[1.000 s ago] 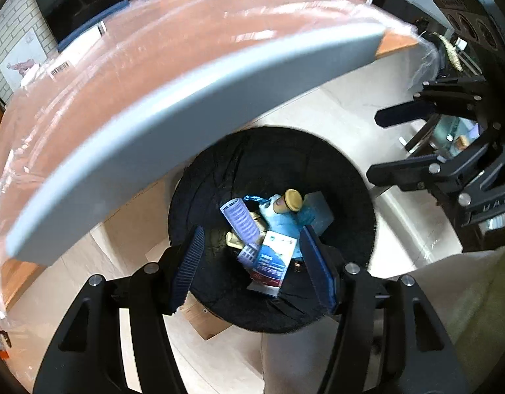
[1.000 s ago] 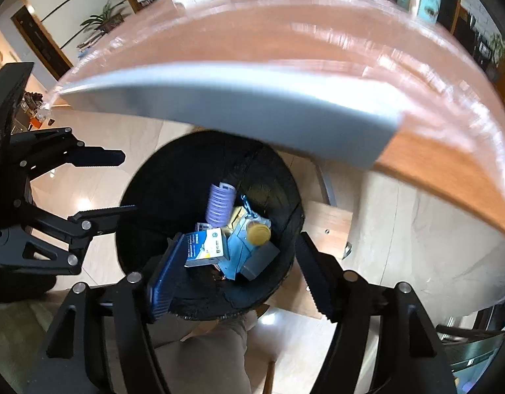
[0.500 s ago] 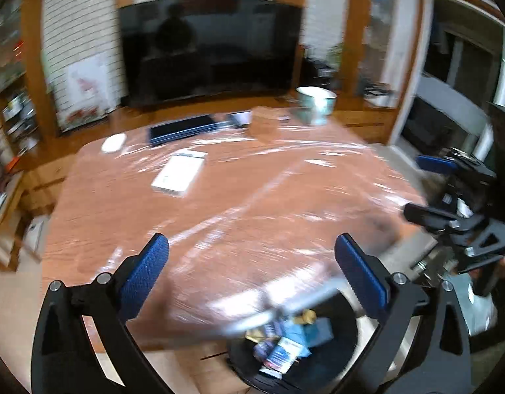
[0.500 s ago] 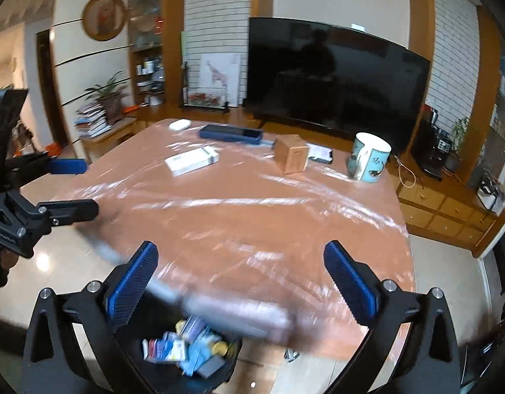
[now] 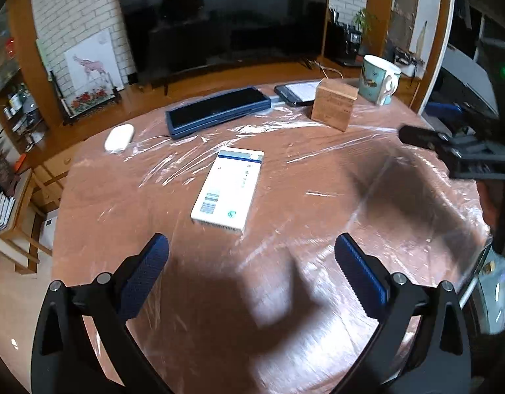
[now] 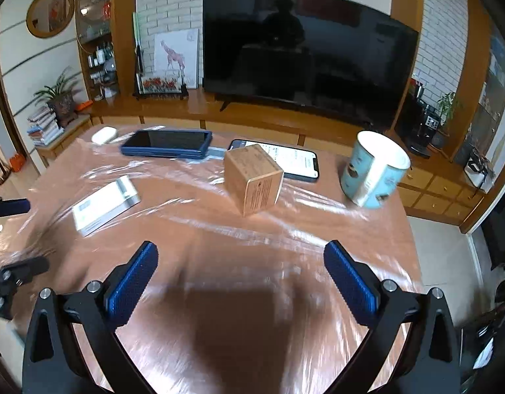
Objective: Collect trash
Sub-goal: 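Grasp the white medicine box with the left tool while the right tool grasps the wooden box, then carry the white medicine box and wooden box over the black bin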
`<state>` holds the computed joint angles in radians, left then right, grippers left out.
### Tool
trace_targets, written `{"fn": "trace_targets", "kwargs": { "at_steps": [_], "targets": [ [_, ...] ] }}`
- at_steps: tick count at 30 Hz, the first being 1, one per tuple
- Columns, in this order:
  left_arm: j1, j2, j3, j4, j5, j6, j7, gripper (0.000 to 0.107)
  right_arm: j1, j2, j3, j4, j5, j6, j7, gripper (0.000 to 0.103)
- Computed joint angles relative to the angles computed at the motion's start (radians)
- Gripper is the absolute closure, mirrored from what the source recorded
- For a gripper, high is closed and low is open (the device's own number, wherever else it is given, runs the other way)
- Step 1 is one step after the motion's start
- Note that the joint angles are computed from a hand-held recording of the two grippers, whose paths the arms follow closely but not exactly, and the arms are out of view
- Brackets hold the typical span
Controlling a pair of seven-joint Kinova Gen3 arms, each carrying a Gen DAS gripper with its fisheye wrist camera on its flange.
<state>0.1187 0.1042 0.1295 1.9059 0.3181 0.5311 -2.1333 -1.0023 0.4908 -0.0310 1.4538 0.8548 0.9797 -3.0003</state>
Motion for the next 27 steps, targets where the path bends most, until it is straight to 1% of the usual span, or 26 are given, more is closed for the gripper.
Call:
{"fn": "trace_targets", "kwargs": {
  "at_steps": [2,4,9,12,14,16,17,19,20,21,22,23,25,27],
  "targets": [
    [-0.013,0.049,0.011,-0.042,0.005,0.021,-0.026,0.006,0.047,0.03,-0.005,-0.037,-0.03,-0.015,0.067,0.004],
    [-0.002,0.087,0.006,-0.075,-0.016,0.032,-0.014,0.006,0.09,0.057,-0.004,-0.068,-0.068,-0.044,0.139,0.004],
    [-0.002,0.163,0.014,-0.147,-0.051,0.06,0.018,0.006,0.15,0.123,0.019,-0.149,-0.163,-0.081,0.278,0.004],
    [0.002,0.2,0.019,-0.183,-0.068,0.071,0.035,0.006,0.169,0.157,0.04,-0.194,-0.209,-0.096,0.344,0.004],
    [0.0,0.218,0.025,-0.201,-0.075,0.074,0.037,0.009,0.179,0.173,0.052,-0.213,-0.236,-0.116,0.375,0.004],
    [-0.002,0.233,0.028,-0.218,-0.079,0.085,0.04,0.018,0.193,0.177,0.057,-0.213,-0.262,-0.155,0.401,0.005],
    [-0.003,0.241,0.03,-0.226,-0.08,0.091,0.041,0.022,0.198,0.178,0.061,-0.214,-0.275,-0.168,0.415,0.009],
    [-0.013,0.26,0.037,-0.25,-0.073,0.119,0.038,0.038,0.221,0.183,0.052,-0.223,-0.314,-0.191,0.459,0.017],
    [-0.025,0.268,0.047,-0.26,-0.066,0.135,0.033,0.043,0.234,0.181,0.047,-0.221,-0.336,-0.207,0.479,0.027],
    [-0.021,0.27,0.042,-0.261,-0.063,0.134,0.031,0.049,0.247,0.178,0.041,-0.215,-0.362,-0.226,0.498,0.038],
    [-0.02,0.268,0.042,-0.259,-0.065,0.126,0.028,0.054,0.273,0.17,0.023,-0.201,-0.399,-0.262,0.522,0.045],
    [-0.025,0.268,0.047,-0.258,-0.059,0.128,0.017,0.055,0.281,0.167,0.024,-0.193,-0.422,-0.281,0.532,0.054],
    [-0.036,0.264,0.057,-0.251,-0.038,0.121,-0.001,0.055,0.259,0.152,0.058,-0.164,-0.433,-0.309,0.507,0.056],
    [-0.038,0.252,0.06,-0.236,-0.025,0.1,-0.012,0.055,0.256,0.122,0.069,-0.108,-0.449,-0.382,0.484,0.056]
  ]
}}
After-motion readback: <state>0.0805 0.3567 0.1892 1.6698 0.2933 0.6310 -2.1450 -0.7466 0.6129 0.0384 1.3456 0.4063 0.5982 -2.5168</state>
